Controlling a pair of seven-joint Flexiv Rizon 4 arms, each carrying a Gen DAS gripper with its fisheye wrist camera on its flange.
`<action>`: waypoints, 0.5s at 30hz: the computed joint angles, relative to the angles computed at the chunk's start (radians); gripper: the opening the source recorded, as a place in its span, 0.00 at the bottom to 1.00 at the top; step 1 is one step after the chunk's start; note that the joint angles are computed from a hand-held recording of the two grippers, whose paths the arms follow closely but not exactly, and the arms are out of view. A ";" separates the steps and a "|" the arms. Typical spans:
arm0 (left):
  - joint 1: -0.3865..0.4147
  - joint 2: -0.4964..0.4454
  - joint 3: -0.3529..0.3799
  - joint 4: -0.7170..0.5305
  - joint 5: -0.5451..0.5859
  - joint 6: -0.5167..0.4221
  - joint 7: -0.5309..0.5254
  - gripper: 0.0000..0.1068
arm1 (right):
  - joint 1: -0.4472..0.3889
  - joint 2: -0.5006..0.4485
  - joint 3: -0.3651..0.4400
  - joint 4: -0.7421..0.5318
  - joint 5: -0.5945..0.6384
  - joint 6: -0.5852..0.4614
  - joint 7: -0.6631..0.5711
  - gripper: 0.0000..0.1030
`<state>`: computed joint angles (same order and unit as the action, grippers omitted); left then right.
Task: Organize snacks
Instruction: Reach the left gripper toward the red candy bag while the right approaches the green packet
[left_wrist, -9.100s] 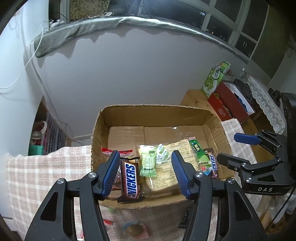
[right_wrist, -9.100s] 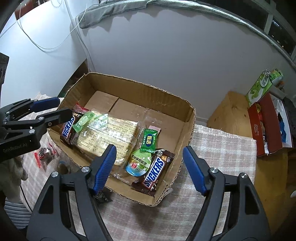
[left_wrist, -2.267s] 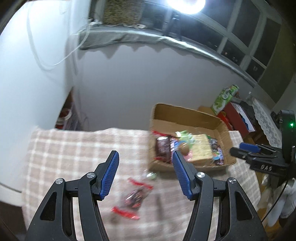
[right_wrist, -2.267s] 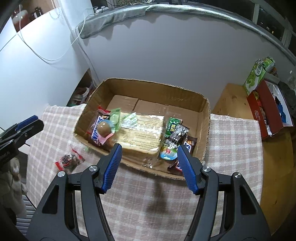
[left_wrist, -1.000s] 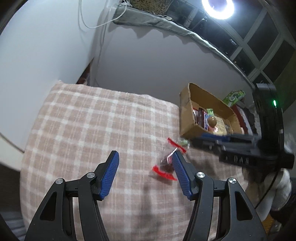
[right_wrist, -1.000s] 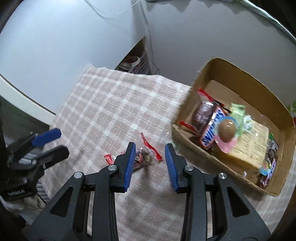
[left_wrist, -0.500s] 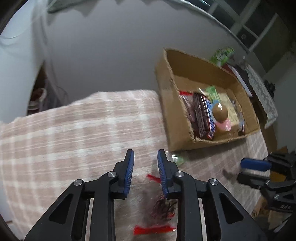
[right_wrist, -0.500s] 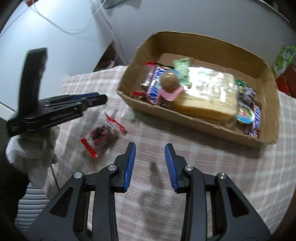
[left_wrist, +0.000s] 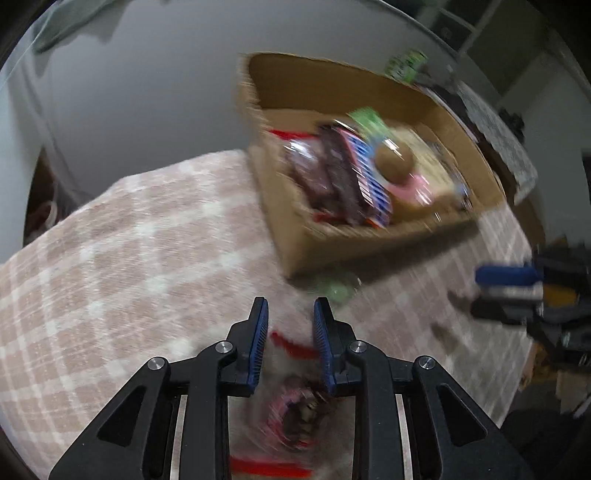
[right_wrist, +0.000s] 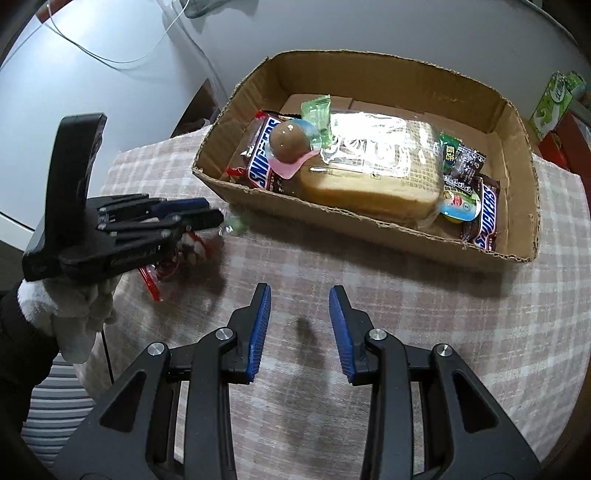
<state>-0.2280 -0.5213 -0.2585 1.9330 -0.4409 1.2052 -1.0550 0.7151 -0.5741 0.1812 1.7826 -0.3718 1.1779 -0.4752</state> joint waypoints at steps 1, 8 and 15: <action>-0.001 0.003 -0.006 0.006 0.006 0.003 0.014 0.22 | -0.001 -0.002 -0.001 -0.002 -0.001 0.000 -0.002 0.34; 0.030 0.008 -0.067 0.035 -0.066 0.070 0.029 0.22 | -0.006 0.000 0.000 0.000 0.007 0.005 -0.005 0.34; -0.028 -0.006 -0.018 -0.025 -0.065 0.014 -0.031 0.23 | -0.012 0.007 0.003 0.012 0.013 0.029 -0.019 0.34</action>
